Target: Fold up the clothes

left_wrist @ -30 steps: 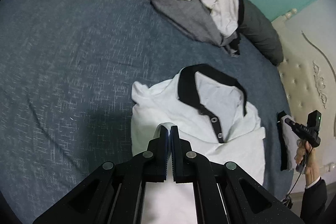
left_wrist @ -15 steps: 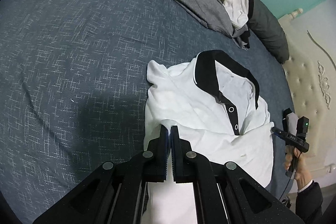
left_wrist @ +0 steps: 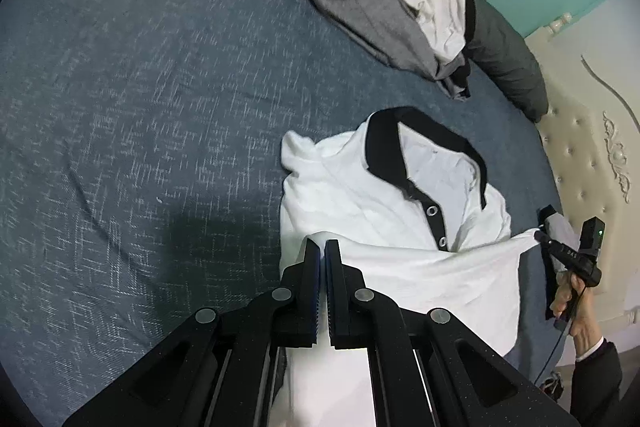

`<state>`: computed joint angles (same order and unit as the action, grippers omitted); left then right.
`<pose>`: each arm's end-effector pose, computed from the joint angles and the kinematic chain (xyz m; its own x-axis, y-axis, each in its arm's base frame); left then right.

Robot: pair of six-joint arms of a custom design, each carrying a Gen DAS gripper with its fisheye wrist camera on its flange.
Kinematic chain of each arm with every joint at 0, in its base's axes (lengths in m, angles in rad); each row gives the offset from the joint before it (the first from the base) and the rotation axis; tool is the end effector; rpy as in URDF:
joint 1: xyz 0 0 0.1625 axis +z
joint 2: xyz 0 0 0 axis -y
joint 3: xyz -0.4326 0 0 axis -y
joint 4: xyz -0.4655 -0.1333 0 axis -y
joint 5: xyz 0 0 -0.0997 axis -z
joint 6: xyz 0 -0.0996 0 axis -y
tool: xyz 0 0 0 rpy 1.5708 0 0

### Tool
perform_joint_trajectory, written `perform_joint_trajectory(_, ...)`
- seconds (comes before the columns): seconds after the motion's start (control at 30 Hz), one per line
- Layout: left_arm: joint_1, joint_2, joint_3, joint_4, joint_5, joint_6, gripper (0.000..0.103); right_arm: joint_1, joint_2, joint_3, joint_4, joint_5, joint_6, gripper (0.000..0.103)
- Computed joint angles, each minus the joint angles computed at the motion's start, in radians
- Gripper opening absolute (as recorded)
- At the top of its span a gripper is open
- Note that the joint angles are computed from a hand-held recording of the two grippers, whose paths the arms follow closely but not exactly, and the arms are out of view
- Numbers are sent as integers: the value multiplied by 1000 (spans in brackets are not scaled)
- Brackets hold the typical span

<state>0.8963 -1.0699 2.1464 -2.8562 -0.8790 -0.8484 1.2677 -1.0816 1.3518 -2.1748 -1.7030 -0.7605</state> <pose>-0.1848 -0.5463 0.0778 -0.9106 -0.3235 -0.2570 -0.1093 0.7885 -0.6053 -0.1177 -0.7788 0.3595 -0.8705 -0.3773 0.3161 -0.4389 0.8857 -0.1515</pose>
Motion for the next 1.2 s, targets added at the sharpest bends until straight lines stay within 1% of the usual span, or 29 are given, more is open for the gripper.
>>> perform_joint_trajectory(0.1,-5,-2,-22,12,6,17,2,7,-6,-17,4,30,12,4)
perform_joint_trajectory(0.17,-4,0,-42,19,15,29,2,20,0,-32,-3,31,16,4)
perform_joint_trajectory(0.27,7,9,-64,-13,26,39,2,38,19,-62,-24,34,30,4)
perform_joint_trajectory(0.43,51,50,-118,-21,24,67,2,67,74,-122,-73,11,47,4)
perform_joint_trajectory(0.53,85,78,-142,-33,20,94,2,82,120,-154,-110,-27,45,4)
perform_joint_trajectory(0.63,111,102,-144,-88,9,118,3,85,165,-182,-148,-43,52,4)
perform_joint_trajectory(0.7,133,121,-141,-143,-19,130,4,84,194,-195,-166,-66,49,4)
perform_joint_trajectory(0.73,139,129,-140,-151,-23,130,5,83,203,-193,-183,-77,48,4)
perform_joint_trajectory(0.77,140,134,-140,-145,-13,123,14,79,213,-192,-196,-85,53,4)
perform_joint_trajectory(0.8,139,135,-135,-153,-6,123,20,75,223,-194,-199,-89,64,4)
perform_joint_trajectory(0.87,132,124,-108,-208,9,130,41,66,235,-198,-197,-100,81,5)
perform_joint_trajectory(0.9,124,112,-89,-234,29,122,47,62,234,-191,-212,-104,79,7)
perform_joint_trajectory(0.93,116,101,-70,-259,50,115,54,59,229,-181,-229,-104,74,14)
perform_joint_trajectory(0.97,105,84,-50,-263,76,88,58,55,221,-173,-248,-101,74,21)
perform_joint_trajectory(1.0,92,60,-29,-231,99,49,58,50,211,-168,-260,-90,84,40)
perform_joint_trajectory(1.03,79,36,-6,-197,104,22,58,46,201,-164,-265,-73,97,59)
perform_joint_trajectory(1.07,68,21,14,-195,97,17,58,39,185,-156,-262,-50,108,61)
perform_joint_trajectory(1.1,52,9,38,-198,87,9,58,32,164,-144,-251,-23,115,61)
perform_joint_trajectory(1.13,33,-5,65,-196,78,-5,58,23,138,-126,-227,5,114,61)
perform_joint_trajectory(1.2,-8,-28,117,-183,59,-37,58,7,80,-74,-173,33,95,61)
